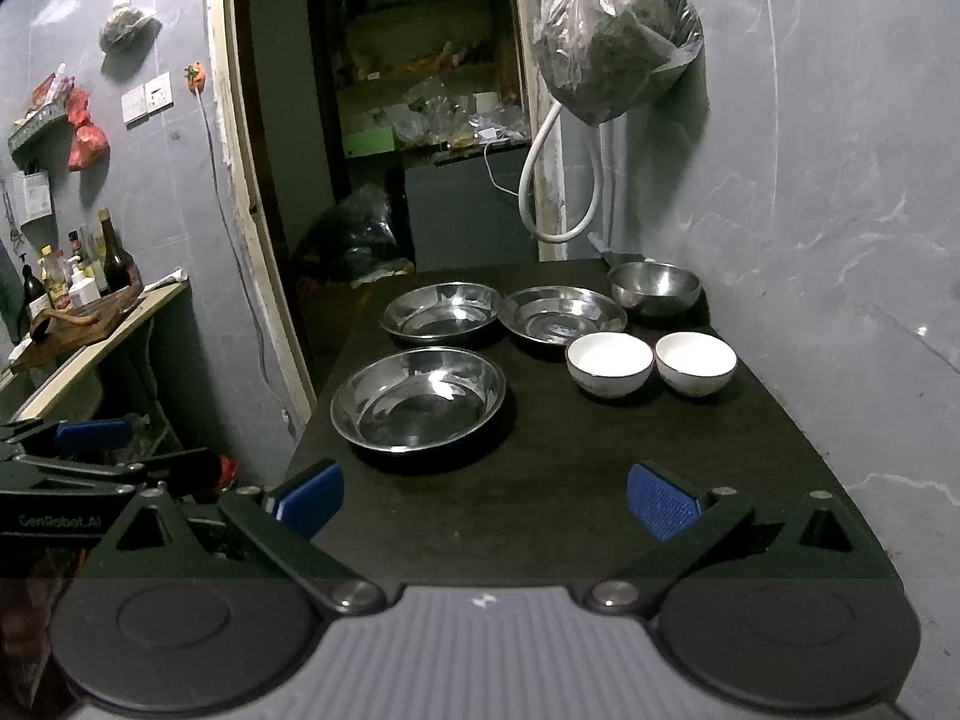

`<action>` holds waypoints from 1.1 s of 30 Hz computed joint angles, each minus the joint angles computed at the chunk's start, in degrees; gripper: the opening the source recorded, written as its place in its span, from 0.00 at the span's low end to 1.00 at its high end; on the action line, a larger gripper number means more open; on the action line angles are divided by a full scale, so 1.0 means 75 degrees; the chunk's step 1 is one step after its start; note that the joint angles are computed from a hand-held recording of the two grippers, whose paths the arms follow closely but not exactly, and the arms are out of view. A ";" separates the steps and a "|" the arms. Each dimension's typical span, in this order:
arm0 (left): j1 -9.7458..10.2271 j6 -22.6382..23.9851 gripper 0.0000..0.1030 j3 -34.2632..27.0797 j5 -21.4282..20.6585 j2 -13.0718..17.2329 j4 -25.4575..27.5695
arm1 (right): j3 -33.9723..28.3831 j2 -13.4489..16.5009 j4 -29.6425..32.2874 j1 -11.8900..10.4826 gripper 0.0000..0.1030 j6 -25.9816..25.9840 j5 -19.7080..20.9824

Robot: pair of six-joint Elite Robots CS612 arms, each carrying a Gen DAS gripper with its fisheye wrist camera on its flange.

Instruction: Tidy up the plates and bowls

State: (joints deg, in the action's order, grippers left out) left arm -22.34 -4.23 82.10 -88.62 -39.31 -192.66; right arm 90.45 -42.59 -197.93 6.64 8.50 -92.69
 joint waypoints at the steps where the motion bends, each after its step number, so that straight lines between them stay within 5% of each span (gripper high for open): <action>1: -0.0006 -0.0004 0.99 -0.0033 0.0014 0.0007 0.0052 | -0.0022 0.0009 0.0031 -0.0002 1.00 0.0007 0.0006; 14: -0.0016 0.0026 0.99 -0.0501 -0.0017 0.0205 0.0811 | -0.0298 0.0175 0.0499 -0.0120 1.00 0.0118 0.0234; 21: 0.0022 -0.0112 0.99 -0.0939 -0.0006 0.0327 0.2096 | -0.0563 0.0319 0.0950 -0.0198 1.00 0.0032 0.0459; 30: 0.0376 -0.1929 0.99 -0.2317 -0.0743 0.0843 0.4077 | -0.1457 0.0696 0.2086 -0.0423 1.00 -0.0600 0.1333; 33: 0.0371 -0.2291 0.98 -0.3119 -0.0008 0.1153 0.4934 | -0.1891 0.0905 0.2173 -0.0484 1.00 -0.0522 0.1503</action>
State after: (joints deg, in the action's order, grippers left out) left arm -19.56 -21.42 58.71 -88.68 -30.67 -155.65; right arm 76.27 -35.80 -181.64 3.02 4.59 -81.41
